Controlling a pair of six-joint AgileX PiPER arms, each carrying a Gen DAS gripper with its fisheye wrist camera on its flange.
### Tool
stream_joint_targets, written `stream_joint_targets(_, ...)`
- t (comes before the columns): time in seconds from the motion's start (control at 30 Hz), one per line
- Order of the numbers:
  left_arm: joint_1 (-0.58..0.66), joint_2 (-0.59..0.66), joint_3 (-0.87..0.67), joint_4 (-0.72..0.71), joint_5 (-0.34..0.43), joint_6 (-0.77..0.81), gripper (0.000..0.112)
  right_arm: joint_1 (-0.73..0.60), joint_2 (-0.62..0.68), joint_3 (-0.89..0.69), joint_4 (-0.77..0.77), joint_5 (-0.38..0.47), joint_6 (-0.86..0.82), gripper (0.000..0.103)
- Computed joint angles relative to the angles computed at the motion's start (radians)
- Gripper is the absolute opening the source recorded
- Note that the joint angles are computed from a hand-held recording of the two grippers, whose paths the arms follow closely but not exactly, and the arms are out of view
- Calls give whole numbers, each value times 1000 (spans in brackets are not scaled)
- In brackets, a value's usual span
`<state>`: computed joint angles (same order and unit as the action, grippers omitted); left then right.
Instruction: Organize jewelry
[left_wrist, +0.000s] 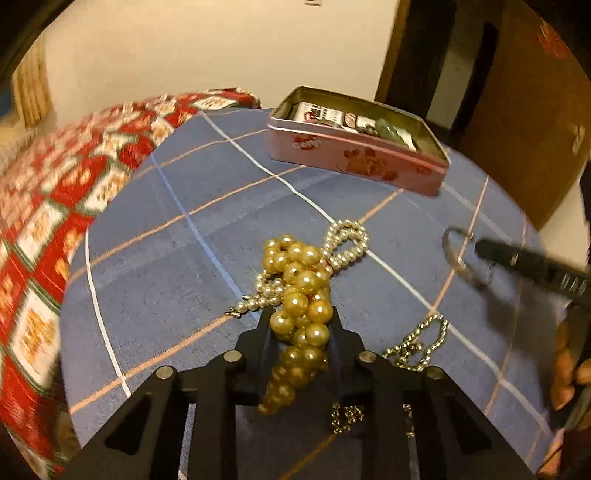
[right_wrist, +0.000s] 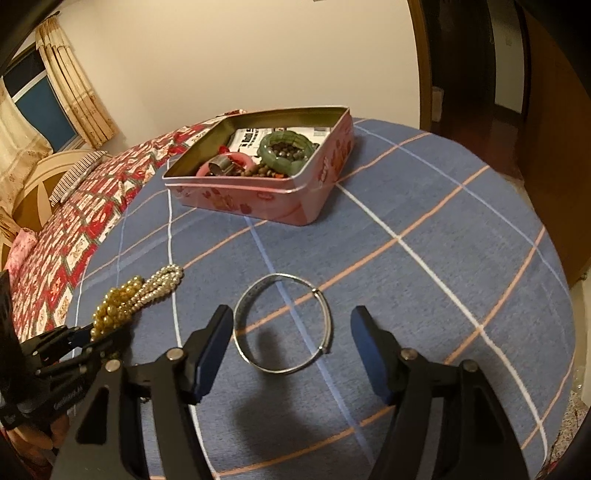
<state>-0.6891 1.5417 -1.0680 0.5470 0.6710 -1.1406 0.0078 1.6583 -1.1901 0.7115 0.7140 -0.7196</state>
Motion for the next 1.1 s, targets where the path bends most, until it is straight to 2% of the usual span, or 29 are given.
stream_joint_targets(0.07,18,-57,57,26,-66,-36,19,2,5,-1,-4,4,-3,69)
stream_joint_targets(0.2,-17,-138,90,176,-72,-161,10,-3,11,-1,-4,8,-9,69)
stream_joint_targets(0.6,-13,-210,64,278,-78,-232,10,38,11,1,-44,-22,-7,70)
stream_joint_targets(0.77,-10,-186,15,301,-82,-216,10,70,31,-31,-102,-29,36,73)
stream_joint_targets(0.87,2,-171,-1,271,-96,-184,10,110,34,-39,-181,-52,85,80)
stream_joint_targets(0.97,6,-155,-9,258,-103,-168,10,183,28,-32,-373,-96,209,82)
stream_joint_targets(1.03,4,-153,-7,257,-109,-169,10,197,25,-29,-415,-101,231,79)
stream_joint_targets(1.07,7,-152,-5,252,-115,-164,10,191,22,-27,-414,-105,233,68)
stream_joint_targets(1.1,11,-151,-4,248,-120,-159,10,188,18,-22,-423,-114,238,67)
